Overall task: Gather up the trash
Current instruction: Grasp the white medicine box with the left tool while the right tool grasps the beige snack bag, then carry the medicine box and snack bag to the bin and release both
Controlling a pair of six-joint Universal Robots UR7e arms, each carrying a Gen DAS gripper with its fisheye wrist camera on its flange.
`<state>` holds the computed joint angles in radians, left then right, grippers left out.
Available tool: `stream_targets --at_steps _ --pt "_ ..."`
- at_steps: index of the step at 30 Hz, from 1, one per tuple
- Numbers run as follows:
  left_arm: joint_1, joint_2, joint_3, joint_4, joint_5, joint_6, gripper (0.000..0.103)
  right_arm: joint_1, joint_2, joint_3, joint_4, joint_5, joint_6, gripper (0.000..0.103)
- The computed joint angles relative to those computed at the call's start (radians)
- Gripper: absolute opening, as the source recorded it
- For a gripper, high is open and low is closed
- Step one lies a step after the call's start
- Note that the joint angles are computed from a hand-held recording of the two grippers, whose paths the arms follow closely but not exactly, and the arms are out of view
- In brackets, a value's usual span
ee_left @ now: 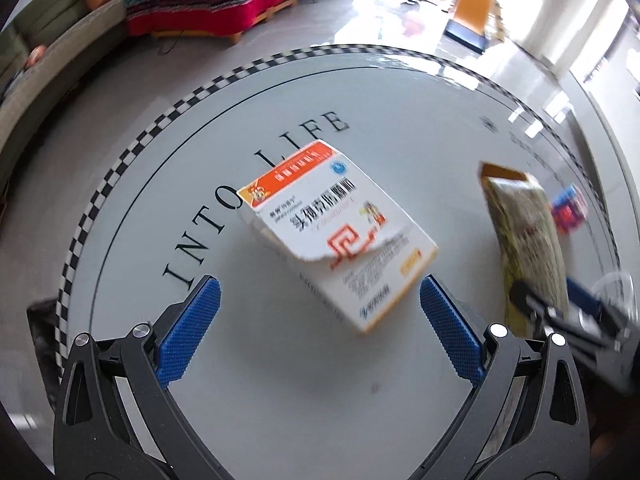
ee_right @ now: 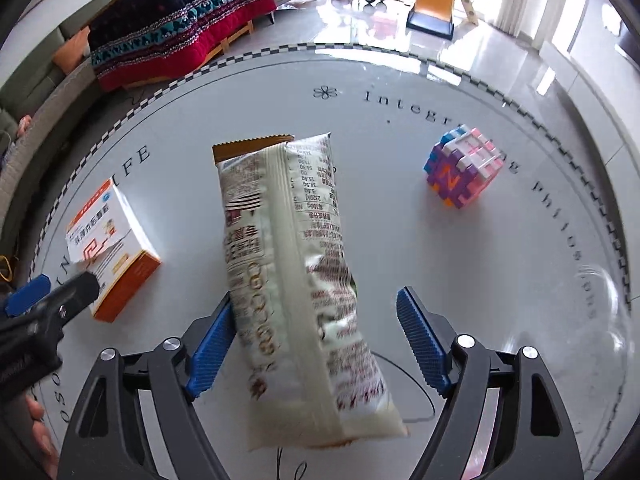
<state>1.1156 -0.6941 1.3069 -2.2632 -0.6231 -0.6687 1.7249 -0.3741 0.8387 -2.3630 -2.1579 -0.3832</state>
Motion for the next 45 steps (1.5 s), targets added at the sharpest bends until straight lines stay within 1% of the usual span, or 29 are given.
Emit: stream_targets --at_steps 2,3,4,6,8,10,11,13,16,18,20,21,22,23,25,27,29,32,34,40,44,45 --pt "0.009 0.02 -0.036 0.03 0.0 -0.045 0.097 -0.009 0.008 -0.03 0.035 0.03 0.028 0.064" --pt "0.012 0.026 -0.048 0.039 0.0 -0.053 0.097 -0.012 0.014 -0.046 0.041 0.04 0.048 0.055" --pt "0.016 0.038 -0.07 0.061 0.004 -0.077 0.097 -0.012 0.026 -0.069 0.041 0.031 0.067 0.052" --pt "0.022 0.056 -0.096 0.062 0.009 -0.105 0.097 -0.016 0.032 -0.091 0.052 0.047 0.108 0.049" --pt "0.023 0.069 -0.12 0.075 0.024 -0.133 0.097 -0.019 0.028 -0.085 0.045 0.06 0.123 0.049" --pt "0.028 0.085 -0.157 0.099 0.018 -0.163 0.097 -0.02 0.02 -0.063 0.015 0.064 0.108 0.049" --pt "0.033 0.095 -0.182 0.116 0.001 -0.183 0.097 -0.019 0.015 -0.05 0.002 0.065 0.103 0.049" --pt "0.04 0.11 -0.214 0.161 -0.008 -0.229 0.097 -0.02 0.003 -0.026 -0.015 0.07 0.107 0.049" --pt "0.033 0.127 -0.239 0.23 0.026 -0.287 0.097 -0.018 0.002 -0.021 -0.021 0.059 0.102 0.049" --pt "0.027 0.126 -0.226 0.217 0.041 -0.275 0.097 -0.013 -0.004 -0.002 -0.045 0.044 0.09 0.047" --pt "0.022 0.124 -0.203 0.184 0.052 -0.208 0.096 -0.01 -0.006 0.007 -0.057 0.044 0.091 0.044" --pt "0.02 0.119 -0.184 0.14 0.049 -0.155 0.095 -0.01 -0.016 0.022 -0.062 0.048 0.099 0.042" --pt "0.016 0.109 -0.155 0.089 0.043 -0.1 0.09 -0.009 -0.018 0.028 -0.062 0.051 0.111 0.041" --pt "0.014 0.094 -0.121 0.03 0.025 -0.045 0.088 -0.01 -0.028 0.042 -0.062 0.06 0.122 0.041" --pt "0.011 0.066 -0.069 -0.045 -0.014 0.027 0.085 -0.013 -0.044 0.065 -0.063 0.07 0.144 0.04" --pt "0.01 0.044 -0.031 -0.09 -0.043 0.083 0.081 -0.015 -0.06 0.088 -0.062 0.08 0.166 0.04" --pt "0.0 0.006 0.036 -0.131 -0.07 0.138 0.078 -0.017 -0.087 0.127 -0.059 0.101 0.193 0.04" --pt "-0.005 -0.041 0.125 -0.186 -0.088 0.189 0.078 -0.013 -0.127 0.196 -0.084 0.109 0.213 0.04" --pt "-0.017 -0.079 0.2 -0.226 -0.086 0.212 0.078 -0.006 -0.15 0.242 -0.102 0.104 0.218 0.04" --pt "-0.035 -0.192 0.379 -0.307 -0.098 0.244 0.078 0.026 -0.212 0.364 -0.148 0.081 0.229 0.04" --pt "-0.062 -0.263 0.482 -0.361 -0.071 0.271 0.078 0.055 -0.238 0.427 -0.173 0.075 0.243 0.04" --pt "-0.064 -0.27 0.493 -0.371 -0.068 0.277 0.078 0.065 -0.241 0.438 -0.176 0.075 0.245 0.04"
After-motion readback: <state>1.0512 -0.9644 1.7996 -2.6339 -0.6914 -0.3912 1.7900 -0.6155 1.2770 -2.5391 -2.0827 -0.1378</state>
